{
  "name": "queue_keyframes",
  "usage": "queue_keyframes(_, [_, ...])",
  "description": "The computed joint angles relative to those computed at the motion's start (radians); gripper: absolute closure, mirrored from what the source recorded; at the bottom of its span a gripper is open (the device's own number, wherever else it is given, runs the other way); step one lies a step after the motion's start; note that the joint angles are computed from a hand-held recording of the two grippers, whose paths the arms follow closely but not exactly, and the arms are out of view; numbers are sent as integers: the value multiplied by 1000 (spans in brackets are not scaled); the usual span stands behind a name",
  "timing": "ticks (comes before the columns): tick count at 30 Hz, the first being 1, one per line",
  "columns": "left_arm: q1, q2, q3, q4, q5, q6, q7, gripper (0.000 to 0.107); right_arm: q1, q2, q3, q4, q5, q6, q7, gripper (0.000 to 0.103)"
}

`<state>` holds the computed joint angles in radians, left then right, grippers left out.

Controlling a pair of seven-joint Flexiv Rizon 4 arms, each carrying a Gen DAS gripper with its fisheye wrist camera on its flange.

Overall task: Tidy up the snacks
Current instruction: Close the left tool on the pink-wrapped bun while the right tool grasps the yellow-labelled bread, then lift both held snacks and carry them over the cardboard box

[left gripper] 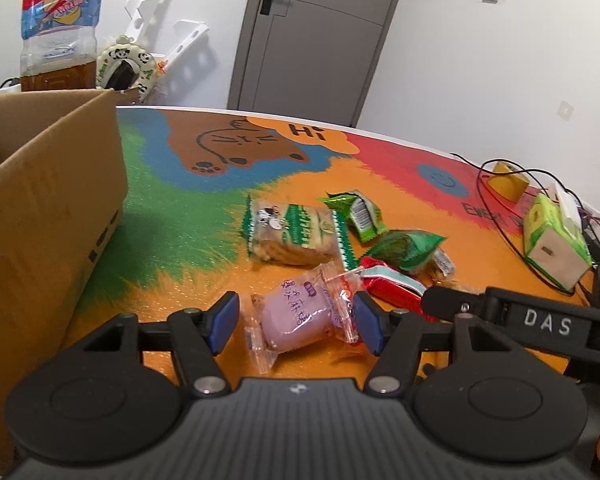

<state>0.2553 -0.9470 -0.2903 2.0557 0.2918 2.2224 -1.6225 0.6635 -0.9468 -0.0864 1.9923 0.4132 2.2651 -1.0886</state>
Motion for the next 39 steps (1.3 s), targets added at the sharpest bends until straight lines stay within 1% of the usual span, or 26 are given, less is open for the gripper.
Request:
queue_keyframes(5, [-19,2,26,4,-9,21,11,47,54,-21,-50,-23,43,-12,-34,33])
queue_keyframes(6, [-22,3,29,6,-12,24,11,49,66,-24,-61,-25,52,-16,-45,33])
queue_keyframes(7, [-27,5,34,9,-17,28,11,51,85,-27,-77,-24,66,-22,-59,35])
queue_keyframes(8, [-34,8,39,13,-22,31,13,52,90,-28,-81,-21,68,-18,-69,43])
queue_keyframes(9, [-39,11,43,15,-25,33,14,55,83,-26,-73,-15,63,-9,-75,48])
queue_keyframes(10, [-51,16,53,20,-37,37,16,58,64,-26,-54,-5,50,13,-75,57])
queue_keyframes(11, [-67,22,67,25,-49,42,21,59,39,-24,-29,5,31,35,-72,64])
queue_keyframes(13, [-87,30,86,39,-66,51,30,61,-27,-25,35,33,-24,102,-58,65])
queue_keyframes(15, [-110,40,108,54,-84,61,42,61,-50,-31,62,54,-40,151,-58,66])
queue_keyframes(18, [-149,61,138,84,-126,65,60,61,-63,-44,89,88,-38,223,-62,67])
queue_keyframes(24, [-202,82,172,143,-180,102,81,62,-64,-52,114,128,-21,297,-80,67])
queue_keyframes(30, [-198,118,169,181,-194,78,86,65,-77,-60,141,140,-48,368,-85,68])
queue_keyframes(32, [-179,128,159,191,-181,69,79,71,-86,-63,151,144,-60,388,-79,68])
queue_keyframes(36, [-166,145,157,209,-170,66,72,78,-91,-68,161,149,-67,423,-75,68])
queue_keyframes(38, [-154,154,152,218,-156,70,68,86,-91,-67,164,152,-71,437,-76,68])
queue_keyframes(39, [-142,161,143,222,-143,65,64,93,-90,-67,165,153,-72,442,-77,68])
